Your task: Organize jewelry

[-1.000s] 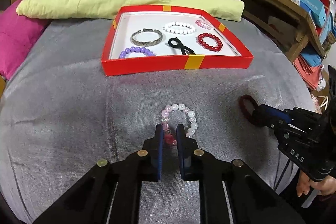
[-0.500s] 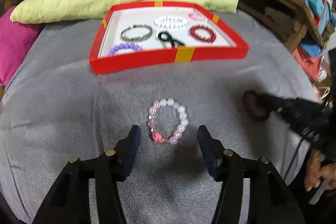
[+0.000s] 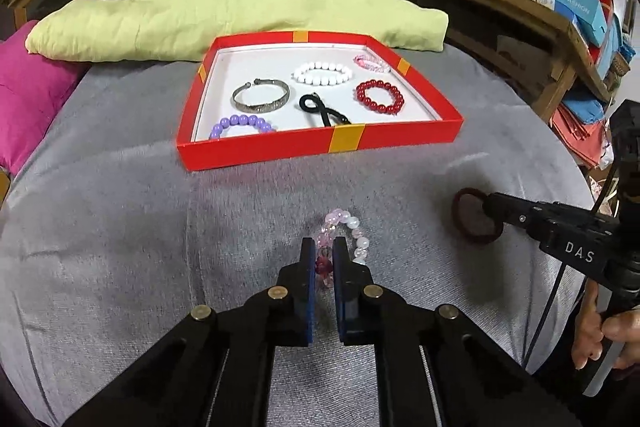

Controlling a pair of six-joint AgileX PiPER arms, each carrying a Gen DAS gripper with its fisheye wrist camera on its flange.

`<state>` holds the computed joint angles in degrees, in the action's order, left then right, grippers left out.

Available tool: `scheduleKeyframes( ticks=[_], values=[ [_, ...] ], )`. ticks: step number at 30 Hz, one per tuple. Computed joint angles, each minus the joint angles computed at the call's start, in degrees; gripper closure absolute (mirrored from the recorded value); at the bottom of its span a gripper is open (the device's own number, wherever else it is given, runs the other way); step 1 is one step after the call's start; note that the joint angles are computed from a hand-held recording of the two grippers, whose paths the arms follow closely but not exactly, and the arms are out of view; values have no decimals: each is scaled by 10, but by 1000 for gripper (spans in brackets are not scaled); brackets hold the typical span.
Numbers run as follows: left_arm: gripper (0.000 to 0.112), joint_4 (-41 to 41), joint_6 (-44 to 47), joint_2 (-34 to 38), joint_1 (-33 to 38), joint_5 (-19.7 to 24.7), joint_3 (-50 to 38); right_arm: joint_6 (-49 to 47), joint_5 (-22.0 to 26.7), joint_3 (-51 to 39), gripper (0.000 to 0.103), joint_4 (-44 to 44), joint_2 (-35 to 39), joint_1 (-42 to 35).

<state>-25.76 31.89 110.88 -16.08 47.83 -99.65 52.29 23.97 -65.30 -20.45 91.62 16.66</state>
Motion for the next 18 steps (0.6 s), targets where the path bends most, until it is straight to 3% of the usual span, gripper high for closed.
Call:
scheduleKeyframes(
  ticks=[11,18],
  values=[
    [104,-57,30,-22,15,-8,1,32,-24,18,96,-17,-21,-9],
    [104,-95,50,-33,19,-10,-9,1,-47,22,96,34,-37,-21]
  ],
)
